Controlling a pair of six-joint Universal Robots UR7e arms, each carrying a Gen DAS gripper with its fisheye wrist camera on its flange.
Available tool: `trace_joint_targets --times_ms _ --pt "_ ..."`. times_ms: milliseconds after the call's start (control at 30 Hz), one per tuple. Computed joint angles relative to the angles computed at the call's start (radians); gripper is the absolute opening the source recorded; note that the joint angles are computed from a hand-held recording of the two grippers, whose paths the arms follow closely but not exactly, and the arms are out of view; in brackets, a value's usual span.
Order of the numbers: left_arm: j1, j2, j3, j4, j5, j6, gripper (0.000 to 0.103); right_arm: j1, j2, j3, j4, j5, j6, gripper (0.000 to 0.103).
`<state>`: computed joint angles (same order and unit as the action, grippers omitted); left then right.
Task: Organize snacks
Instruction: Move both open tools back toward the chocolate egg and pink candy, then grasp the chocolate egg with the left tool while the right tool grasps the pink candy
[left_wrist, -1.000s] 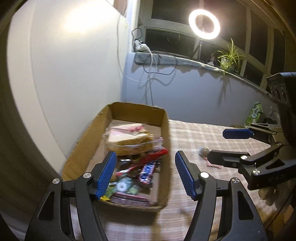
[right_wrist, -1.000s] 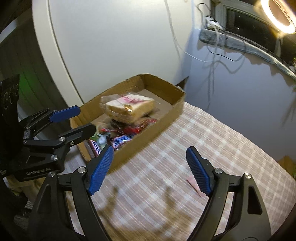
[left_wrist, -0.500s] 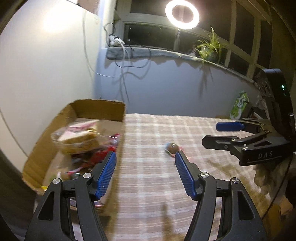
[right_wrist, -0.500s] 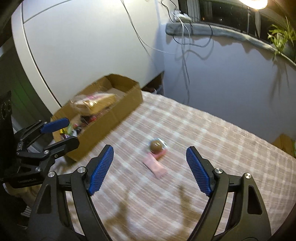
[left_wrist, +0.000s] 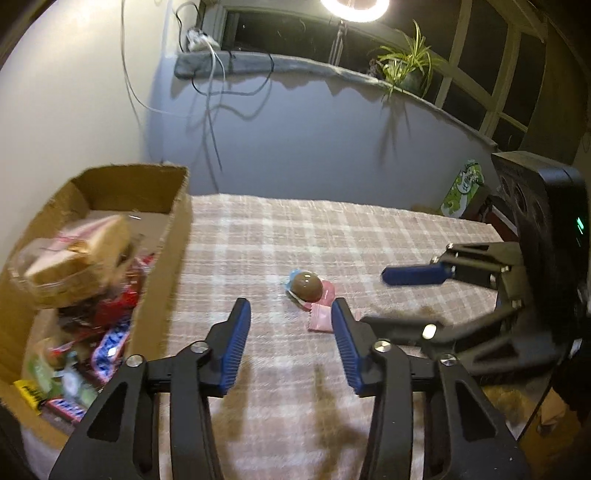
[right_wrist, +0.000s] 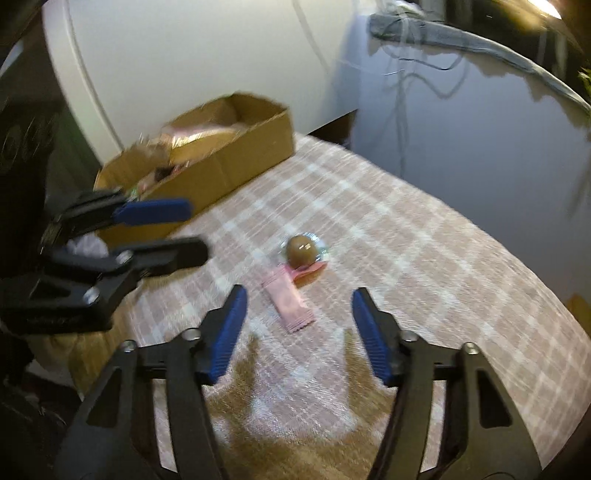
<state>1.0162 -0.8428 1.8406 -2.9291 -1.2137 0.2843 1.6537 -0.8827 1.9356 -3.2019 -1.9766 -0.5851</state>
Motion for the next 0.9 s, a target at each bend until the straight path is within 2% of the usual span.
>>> trace_joint_targets --times_ms 133,267,533,900 --pt "0.009 0.044 -0.050 0.041 -0.014 -0.011 0.039 -0.004 0.018 -0.010 0.029 0.005 -0.050 0.048" --pt "0.014 0.084 -0.094 0.070 -0.010 0.001 0.038 -0.015 0.027 -0.025 0.050 0.020 -0.063 0.043" --pt "0.029 0.135 -0.170 0.132 -0.013 0.012 0.037 -0.032 0.036 -0.039 0.072 0.041 -0.072 0.038" --pt "0.038 0.148 -0.187 0.150 -0.040 0.033 0.029 -0.019 0.068 -0.052 0.041 0.004 -0.110 0.036"
